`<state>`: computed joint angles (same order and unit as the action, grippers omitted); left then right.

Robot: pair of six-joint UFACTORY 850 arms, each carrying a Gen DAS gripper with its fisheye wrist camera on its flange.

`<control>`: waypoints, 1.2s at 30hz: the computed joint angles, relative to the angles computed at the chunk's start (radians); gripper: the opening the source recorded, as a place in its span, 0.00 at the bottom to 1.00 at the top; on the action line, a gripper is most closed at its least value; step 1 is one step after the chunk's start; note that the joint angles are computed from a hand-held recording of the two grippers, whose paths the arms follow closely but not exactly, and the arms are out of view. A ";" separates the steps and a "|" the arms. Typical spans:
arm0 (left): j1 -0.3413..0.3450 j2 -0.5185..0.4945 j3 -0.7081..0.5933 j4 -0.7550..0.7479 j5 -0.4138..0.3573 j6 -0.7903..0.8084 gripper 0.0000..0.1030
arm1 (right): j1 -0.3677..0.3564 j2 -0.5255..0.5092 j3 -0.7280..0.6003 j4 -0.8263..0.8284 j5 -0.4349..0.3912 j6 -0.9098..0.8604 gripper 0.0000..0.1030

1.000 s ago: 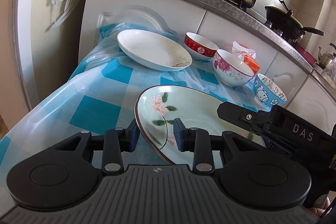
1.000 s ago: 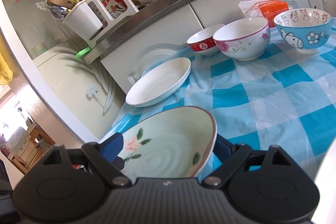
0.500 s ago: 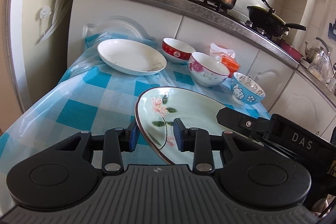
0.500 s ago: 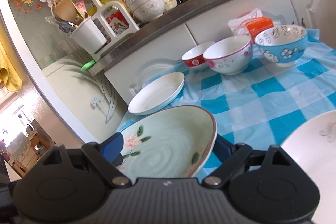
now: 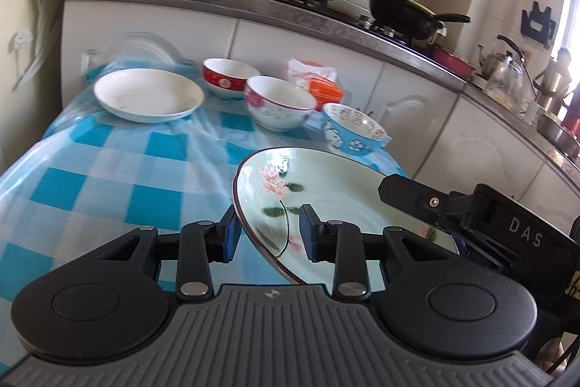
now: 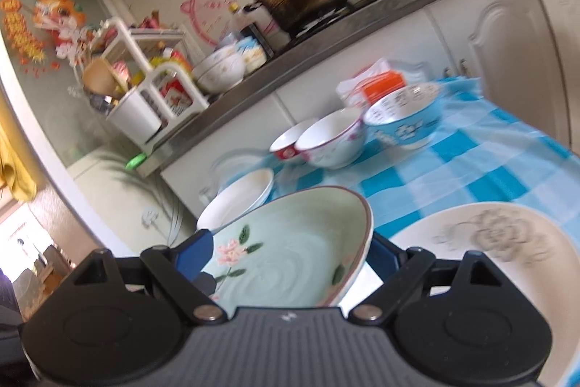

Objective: Organize plates and bowls
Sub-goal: 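Lift the pink-flower plate with the left tool and carry it toward the grey-flower plate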

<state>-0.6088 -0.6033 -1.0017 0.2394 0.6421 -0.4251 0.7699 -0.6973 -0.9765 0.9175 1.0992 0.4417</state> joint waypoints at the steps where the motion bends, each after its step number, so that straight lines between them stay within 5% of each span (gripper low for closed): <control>1: -0.008 -0.001 -0.002 0.003 -0.001 0.001 0.35 | 0.006 0.007 0.018 0.013 0.015 0.011 0.87; 13: -0.104 -0.059 -0.057 -0.019 -0.042 0.050 0.35 | 0.060 0.025 0.133 0.183 0.096 0.047 0.87; 31: -0.154 -0.105 -0.095 -0.141 -0.089 0.187 0.36 | 0.065 -0.009 0.165 0.190 0.088 0.088 0.87; 36: -0.161 -0.103 -0.077 -0.167 -0.029 0.241 0.35 | 0.068 -0.015 0.166 0.207 0.096 0.085 0.87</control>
<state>-0.7693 -0.7063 -1.0790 0.0726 0.6133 -0.1846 0.8379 -0.7119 -0.8104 1.1241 1.1952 0.5264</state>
